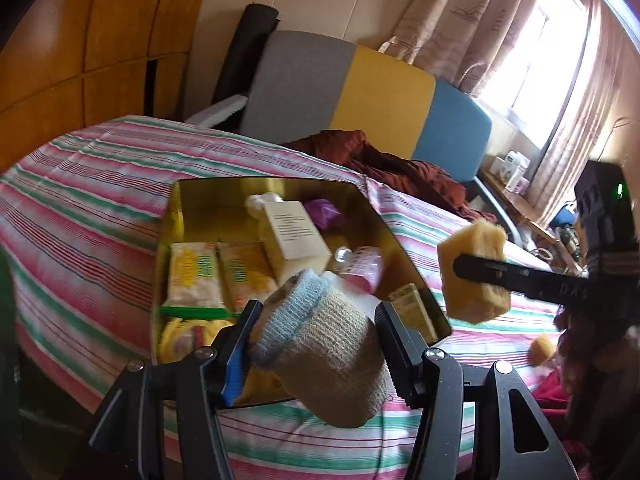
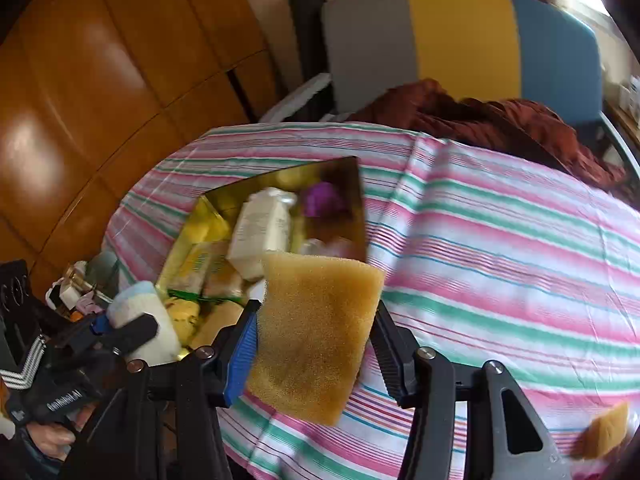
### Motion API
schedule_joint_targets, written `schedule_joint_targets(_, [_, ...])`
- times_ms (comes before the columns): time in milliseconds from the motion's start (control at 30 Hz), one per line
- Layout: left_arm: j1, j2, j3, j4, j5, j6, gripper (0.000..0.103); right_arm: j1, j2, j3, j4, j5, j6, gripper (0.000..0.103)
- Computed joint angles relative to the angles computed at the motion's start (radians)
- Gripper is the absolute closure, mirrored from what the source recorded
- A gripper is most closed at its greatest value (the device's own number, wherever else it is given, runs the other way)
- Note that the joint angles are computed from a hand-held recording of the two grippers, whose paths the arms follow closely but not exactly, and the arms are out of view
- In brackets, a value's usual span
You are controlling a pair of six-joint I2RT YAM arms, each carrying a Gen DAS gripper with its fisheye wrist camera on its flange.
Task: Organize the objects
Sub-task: 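Carry sock and tan sponge over the gold tray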
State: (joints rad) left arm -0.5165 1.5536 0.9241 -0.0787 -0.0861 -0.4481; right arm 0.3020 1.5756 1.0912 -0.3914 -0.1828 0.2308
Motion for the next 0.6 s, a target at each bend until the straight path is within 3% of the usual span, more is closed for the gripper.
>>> schedule_joint_targets(600, [0.09,-0.009,-0.085,0.079,0.07,-0.001,0.045,0.177,0.354,0.489,-0.153,-0.016,-0.035,0.049])
